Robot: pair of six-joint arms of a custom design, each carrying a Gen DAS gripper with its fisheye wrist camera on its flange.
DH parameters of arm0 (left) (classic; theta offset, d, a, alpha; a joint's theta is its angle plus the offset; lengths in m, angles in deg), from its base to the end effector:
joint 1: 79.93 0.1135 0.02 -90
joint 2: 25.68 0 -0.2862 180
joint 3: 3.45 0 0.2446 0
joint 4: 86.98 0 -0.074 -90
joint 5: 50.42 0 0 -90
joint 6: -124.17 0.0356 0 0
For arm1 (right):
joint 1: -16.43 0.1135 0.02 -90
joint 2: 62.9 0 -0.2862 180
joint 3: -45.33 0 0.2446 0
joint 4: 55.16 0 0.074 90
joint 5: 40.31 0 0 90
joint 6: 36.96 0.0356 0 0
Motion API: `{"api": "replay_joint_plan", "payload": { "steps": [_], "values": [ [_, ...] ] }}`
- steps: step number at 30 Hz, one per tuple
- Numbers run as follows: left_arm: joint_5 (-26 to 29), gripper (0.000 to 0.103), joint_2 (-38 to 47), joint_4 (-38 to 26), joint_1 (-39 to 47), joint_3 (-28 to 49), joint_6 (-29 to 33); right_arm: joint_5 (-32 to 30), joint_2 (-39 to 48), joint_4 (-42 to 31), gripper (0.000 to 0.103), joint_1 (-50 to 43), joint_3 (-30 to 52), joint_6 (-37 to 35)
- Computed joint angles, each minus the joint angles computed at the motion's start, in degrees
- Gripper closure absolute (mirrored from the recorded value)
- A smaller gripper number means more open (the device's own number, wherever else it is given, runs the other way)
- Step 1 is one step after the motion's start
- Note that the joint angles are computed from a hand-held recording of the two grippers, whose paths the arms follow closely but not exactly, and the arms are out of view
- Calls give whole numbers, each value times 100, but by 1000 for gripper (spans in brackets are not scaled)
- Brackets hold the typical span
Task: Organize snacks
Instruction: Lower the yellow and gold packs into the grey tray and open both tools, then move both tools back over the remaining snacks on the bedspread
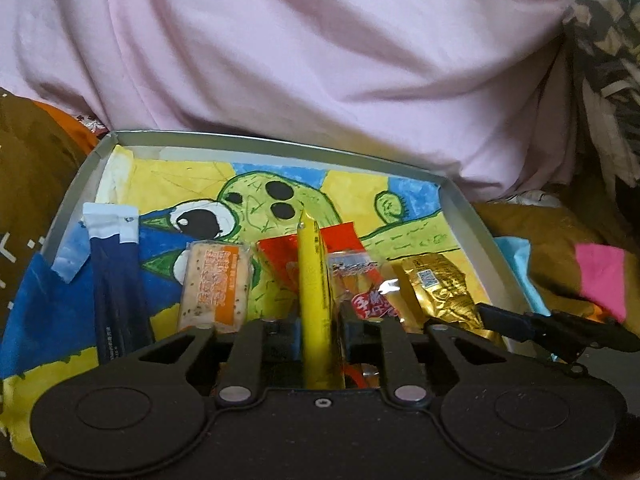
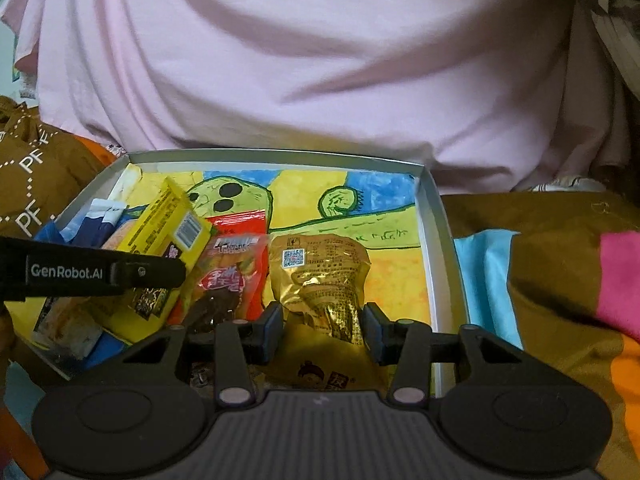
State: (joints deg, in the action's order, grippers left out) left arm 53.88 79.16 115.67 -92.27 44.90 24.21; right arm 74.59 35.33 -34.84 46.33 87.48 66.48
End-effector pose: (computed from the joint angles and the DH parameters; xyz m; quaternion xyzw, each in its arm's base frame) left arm 0.3092 -0.0766 0.1258 0.0768 0.8740 -0.1981 0.4370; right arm 0.2534 0.1284 0.1317 -0.0271 0.8742 -0.0140 0.4845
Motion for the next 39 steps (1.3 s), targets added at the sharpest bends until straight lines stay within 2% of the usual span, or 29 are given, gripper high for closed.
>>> {"api": "replay_joint_plan", "payload": {
  "steps": [3,5,7,14,16,20,24,29,35,37,39],
  "values": [
    [-119,65,-87,-106,-19,-36,-2,39,3,83,49,29,-41,79],
    [-160,48,-178,-136,2,-97,-19,145,-55,130,42,108,-115,135],
    [-128,40,-304,-22,59,-246,-54,275,-133,283,31,204,-247,162],
    [-292,10,-1086,460,167,-1023,1,963,-612,946,14,818,-895,355],
    [-298,5,-1412,542,244,-1283,11,1242,-801,1078,8,1102,-1067,412],
    [-142,1,-2206,487,520,-1799,75,1815,-1224,1050,0,1715,-1271,547],
    [84,1,-3109,260,910,-2318,202,2444,-1609,802,0,2419,-1360,728],
    [695,1,-4371,-267,1735,-2907,457,3276,-1916,237,0,3363,-1324,1099],
    [1745,1,-6128,-1812,3083,-3273,1137,4230,-1874,-486,0,4524,-1131,1790],
    [2235,1,-6868,-2590,3716,-3336,1479,4491,-1769,-861,0,4869,-1006,2138],
    [2890,1,-7508,-3475,4534,-3335,1939,4725,-1663,-1630,0,5233,-781,2786]
  ]
}}
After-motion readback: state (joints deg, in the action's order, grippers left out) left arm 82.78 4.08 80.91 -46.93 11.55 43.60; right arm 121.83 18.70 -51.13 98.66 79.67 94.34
